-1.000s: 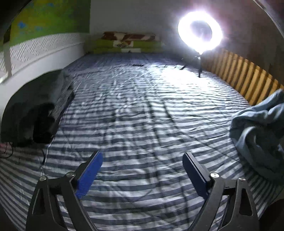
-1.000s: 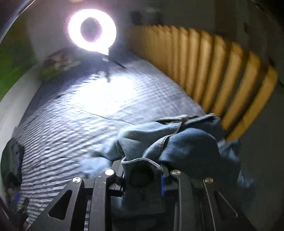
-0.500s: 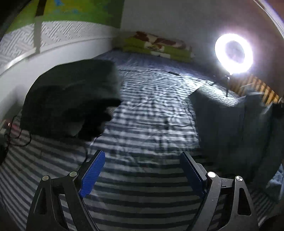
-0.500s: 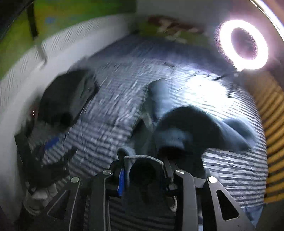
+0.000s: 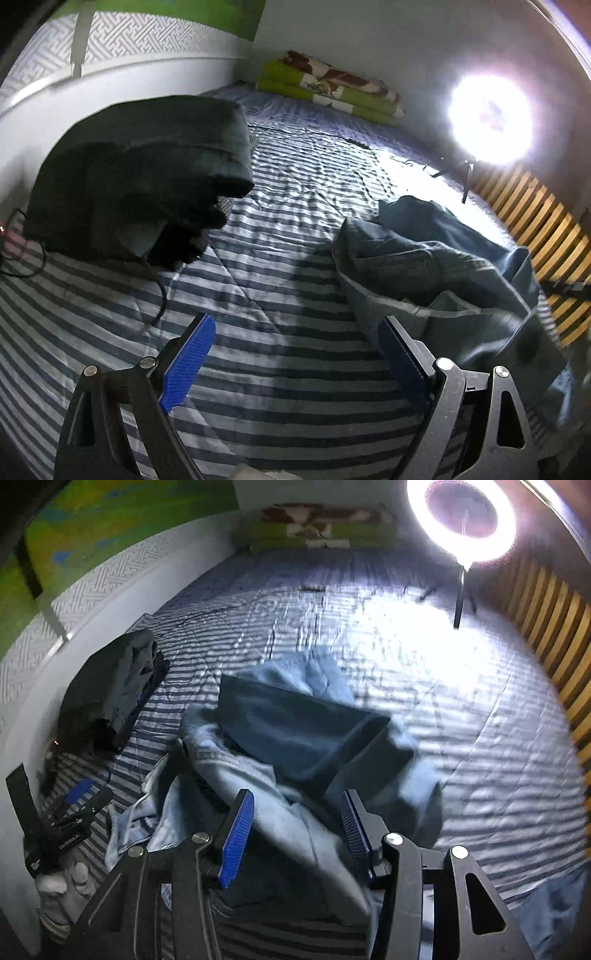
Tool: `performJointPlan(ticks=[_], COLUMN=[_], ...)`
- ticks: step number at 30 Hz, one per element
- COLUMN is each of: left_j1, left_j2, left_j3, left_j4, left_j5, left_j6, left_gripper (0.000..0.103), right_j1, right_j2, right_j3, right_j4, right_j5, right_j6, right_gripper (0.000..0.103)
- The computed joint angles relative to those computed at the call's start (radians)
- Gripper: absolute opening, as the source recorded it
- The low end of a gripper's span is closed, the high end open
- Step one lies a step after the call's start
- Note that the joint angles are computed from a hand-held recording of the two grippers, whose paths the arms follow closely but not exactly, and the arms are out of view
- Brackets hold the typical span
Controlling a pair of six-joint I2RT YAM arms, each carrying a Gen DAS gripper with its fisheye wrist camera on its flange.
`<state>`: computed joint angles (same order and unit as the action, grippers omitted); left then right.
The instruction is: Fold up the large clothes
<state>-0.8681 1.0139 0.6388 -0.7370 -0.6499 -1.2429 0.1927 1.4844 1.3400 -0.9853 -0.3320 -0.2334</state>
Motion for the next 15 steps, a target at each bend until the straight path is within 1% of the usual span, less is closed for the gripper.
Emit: performJointPlan(ticks=[1,3,5,7,8,9,10,13,15], left_j1=[-0.001,0.002,0.007,-0.008,-0.021,-0.036,-0.051,-0.071,-0.056], left_j2=[0.001,-0.003,-0.02,-0.022,-0.016,-0.009,-0.001,0.006,0.034], left_j3=[-0.001,-0.008,-0.029,-0.036,-0.031,-0.024,-0.015,-0.006,-0.012], left_j4=[0.001,0.012,0.054,0.075,0.078,0.083,0.085,0.127,0.2], left_j5=[0.0,0.008,0.035,0.042,0.036,0.028,0.018,0.011,0.064], left_j6=[-0.004,-0.005,0.01,0.007,0.007,0.011,0.015,0.055,0.104], left_gripper=[0.092,0.092,0.092,0.092,0.092,0.092,0.092,0.092,0.092], right_j1=[0.012,0.072,0.128,0.165,0.173,0.172,0.164,0.088,0.034], right_j2=[-0.004,-0.022,-0.024,0.007,0.021,0.033,0.05,0.05,0.031], right_j3=[-0.024,-0.091,-0.146,-0.165,-0.166,-0.162,-0.142,-0.089,-0.055], right_j4=[0.015,0.08,0.155,0.201,0.217,0.228,0.216,0.186,0.169], right_j5=[0.008,0.079,0.145,0.191,0.205,0.214,0.216,0.134,0.112], right_j6=[-0.002,-0.006,-0.016,-0.025,-0.02,-0.005,0.011,0.034,0.019], right_gripper=[0.047,0.05,0.054,0.053,0.049,0.024,0.006,0.004,0.002])
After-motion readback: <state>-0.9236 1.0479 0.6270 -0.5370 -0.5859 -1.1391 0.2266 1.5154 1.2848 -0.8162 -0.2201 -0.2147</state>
